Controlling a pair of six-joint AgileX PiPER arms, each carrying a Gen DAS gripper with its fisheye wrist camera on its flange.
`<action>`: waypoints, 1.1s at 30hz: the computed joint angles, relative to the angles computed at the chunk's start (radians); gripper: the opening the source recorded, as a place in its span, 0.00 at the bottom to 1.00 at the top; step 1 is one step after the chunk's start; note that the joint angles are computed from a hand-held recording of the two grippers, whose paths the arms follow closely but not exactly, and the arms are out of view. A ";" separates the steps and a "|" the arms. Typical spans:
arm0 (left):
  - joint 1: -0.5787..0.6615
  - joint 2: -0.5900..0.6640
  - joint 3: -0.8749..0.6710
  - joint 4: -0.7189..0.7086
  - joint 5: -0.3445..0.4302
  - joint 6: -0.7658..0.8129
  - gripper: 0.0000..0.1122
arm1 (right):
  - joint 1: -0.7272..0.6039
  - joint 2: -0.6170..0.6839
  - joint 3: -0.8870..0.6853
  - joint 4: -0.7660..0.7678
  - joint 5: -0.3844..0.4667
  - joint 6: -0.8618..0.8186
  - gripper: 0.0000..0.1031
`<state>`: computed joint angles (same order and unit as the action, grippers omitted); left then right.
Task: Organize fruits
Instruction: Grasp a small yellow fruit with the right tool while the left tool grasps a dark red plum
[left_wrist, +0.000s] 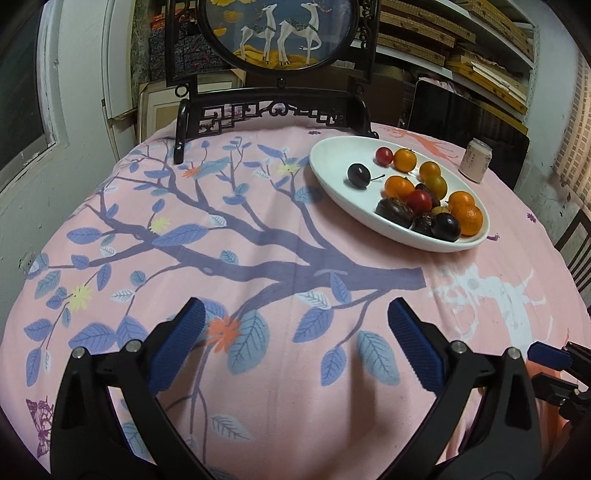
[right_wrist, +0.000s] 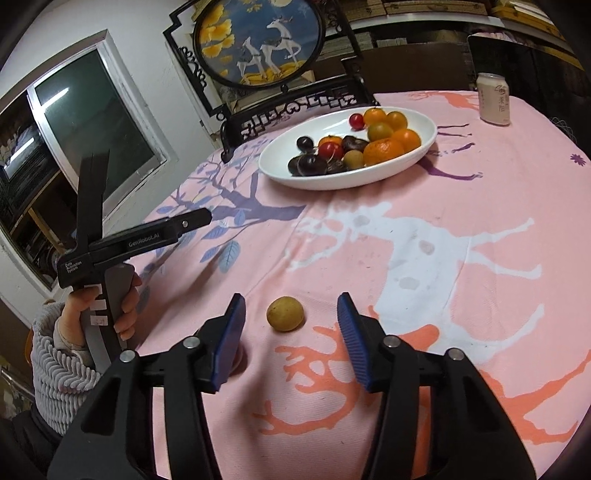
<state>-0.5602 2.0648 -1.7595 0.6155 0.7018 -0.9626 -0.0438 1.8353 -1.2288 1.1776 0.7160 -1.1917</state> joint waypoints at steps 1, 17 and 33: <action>-0.003 -0.001 0.000 0.005 -0.001 -0.001 0.90 | 0.009 0.007 -0.011 -0.026 0.000 0.020 0.50; -0.031 0.011 -0.023 0.024 0.015 0.039 0.90 | 0.072 0.061 -0.084 -0.175 -0.046 0.161 0.26; -0.230 -0.187 0.321 0.382 -0.278 -0.058 0.90 | -0.035 0.055 -0.063 -0.014 -0.062 0.133 0.26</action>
<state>-0.7898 1.8781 -1.4390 0.9973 0.4240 -1.0207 -0.0789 1.8903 -1.2913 1.1633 0.6545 -1.0585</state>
